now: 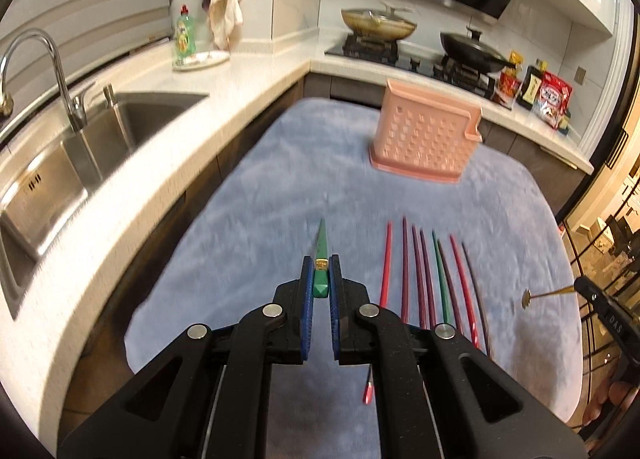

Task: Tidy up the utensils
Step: 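Lift the green chopstick with the left tool and drop it into the pink holder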

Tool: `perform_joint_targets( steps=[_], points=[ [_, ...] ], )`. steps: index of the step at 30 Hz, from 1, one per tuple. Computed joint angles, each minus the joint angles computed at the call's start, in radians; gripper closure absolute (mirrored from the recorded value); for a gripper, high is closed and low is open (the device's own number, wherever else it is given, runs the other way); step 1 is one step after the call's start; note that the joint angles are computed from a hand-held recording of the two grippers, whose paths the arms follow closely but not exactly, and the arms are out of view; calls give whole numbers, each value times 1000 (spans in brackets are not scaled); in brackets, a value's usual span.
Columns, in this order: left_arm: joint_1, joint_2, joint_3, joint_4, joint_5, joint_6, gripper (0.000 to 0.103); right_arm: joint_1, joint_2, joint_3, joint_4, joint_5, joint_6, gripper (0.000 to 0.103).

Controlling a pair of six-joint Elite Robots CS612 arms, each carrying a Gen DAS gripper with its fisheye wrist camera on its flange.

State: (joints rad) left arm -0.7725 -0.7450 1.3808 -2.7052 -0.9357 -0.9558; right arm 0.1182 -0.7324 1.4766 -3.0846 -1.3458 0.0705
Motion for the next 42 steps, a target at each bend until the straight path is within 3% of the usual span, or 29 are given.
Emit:
perform_joint_targets(
  steps=[12,22,27,31,38,42],
  points=[
    [50,32,-125,-38,74,132,96,-3,34,-127,15,64,16,101],
    [79,84,-293,-159,112,285,96,-7,137,-392,77,164,106,101],
    [84,150,-443,-275,140,415,96,-5,213,-552,128,206,151,101],
    [92,220,-579,-314,142,484,96,-3,290,-706,203,233,178,101],
    [115,338,-797,-224,106,488,96,0,412,-925,337,247,212,101],
    [126,387,-874,-152,77,466,96,6,461,-1007,406,215,194,101]
  ],
)
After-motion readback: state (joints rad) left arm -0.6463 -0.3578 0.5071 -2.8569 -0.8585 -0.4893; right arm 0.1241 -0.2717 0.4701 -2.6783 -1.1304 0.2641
